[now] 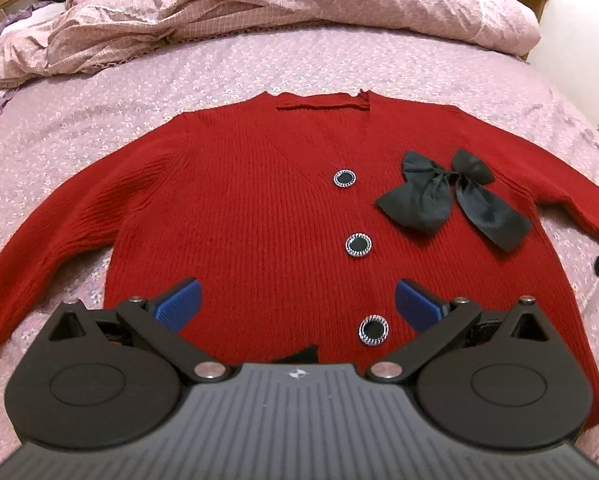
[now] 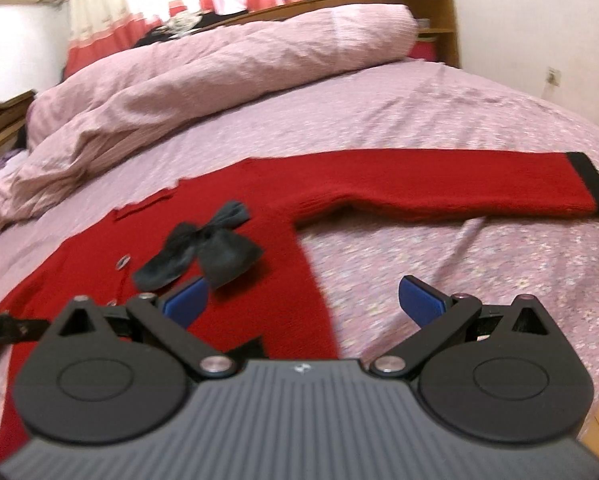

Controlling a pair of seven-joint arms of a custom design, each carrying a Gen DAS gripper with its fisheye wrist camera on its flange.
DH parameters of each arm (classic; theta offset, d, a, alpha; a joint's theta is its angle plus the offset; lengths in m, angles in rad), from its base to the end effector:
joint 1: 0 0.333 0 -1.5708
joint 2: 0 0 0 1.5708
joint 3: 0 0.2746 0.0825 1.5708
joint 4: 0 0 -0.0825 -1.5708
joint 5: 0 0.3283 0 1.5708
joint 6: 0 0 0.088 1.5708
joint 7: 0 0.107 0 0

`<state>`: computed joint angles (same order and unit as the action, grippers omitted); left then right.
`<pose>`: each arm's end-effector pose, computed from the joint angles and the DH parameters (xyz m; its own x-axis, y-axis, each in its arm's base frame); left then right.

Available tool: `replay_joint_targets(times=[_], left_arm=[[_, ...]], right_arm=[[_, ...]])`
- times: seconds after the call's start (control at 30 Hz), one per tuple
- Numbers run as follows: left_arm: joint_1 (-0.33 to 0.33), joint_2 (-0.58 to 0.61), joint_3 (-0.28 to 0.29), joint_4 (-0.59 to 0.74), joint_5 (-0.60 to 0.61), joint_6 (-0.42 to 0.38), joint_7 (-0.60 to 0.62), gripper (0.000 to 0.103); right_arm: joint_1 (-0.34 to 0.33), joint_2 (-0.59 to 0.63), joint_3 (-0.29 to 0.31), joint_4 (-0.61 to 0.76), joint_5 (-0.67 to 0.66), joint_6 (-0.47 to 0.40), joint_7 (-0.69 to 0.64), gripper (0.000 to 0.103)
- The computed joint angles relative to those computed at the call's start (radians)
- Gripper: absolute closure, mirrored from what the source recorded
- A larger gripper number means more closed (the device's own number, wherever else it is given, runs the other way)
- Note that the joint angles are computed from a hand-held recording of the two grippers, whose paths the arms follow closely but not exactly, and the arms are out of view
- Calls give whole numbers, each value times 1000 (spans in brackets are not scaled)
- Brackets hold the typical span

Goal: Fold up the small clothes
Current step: 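Move the right gripper to the black-cuffed sleeve end and grasp the cuff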

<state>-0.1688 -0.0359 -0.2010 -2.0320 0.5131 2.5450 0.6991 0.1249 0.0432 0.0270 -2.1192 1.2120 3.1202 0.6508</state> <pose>0.4971 -0.2006 0.5028 0.1410 -0.9895 0.0307 -0.7754 -0.1297 -0.6180 0.5261 -0.0008 0.4534 0.0001 -0.9683 -0.2496 -0.5822 0.2029 -0.7873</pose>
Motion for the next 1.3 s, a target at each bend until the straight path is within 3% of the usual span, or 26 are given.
replay_joint_targets(times=[0.3, 0.7, 1.03, 1.3], left_arm=[[-21, 153, 13, 175, 11, -54, -15, 0], [-64, 347, 43, 405, -24, -141, 18, 0], [-96, 458, 60, 509, -50, -210, 61, 0], [-107, 480, 68, 531, -41, -220, 64, 0]], right_arm=[[-81, 140, -37, 119, -201, 11, 283, 0], [-113, 317, -163, 282, -562, -30, 752, 0], [-237, 461, -86, 450, -662, -79, 896, 0], [-277, 510, -31, 464, -688, 36, 905, 0]])
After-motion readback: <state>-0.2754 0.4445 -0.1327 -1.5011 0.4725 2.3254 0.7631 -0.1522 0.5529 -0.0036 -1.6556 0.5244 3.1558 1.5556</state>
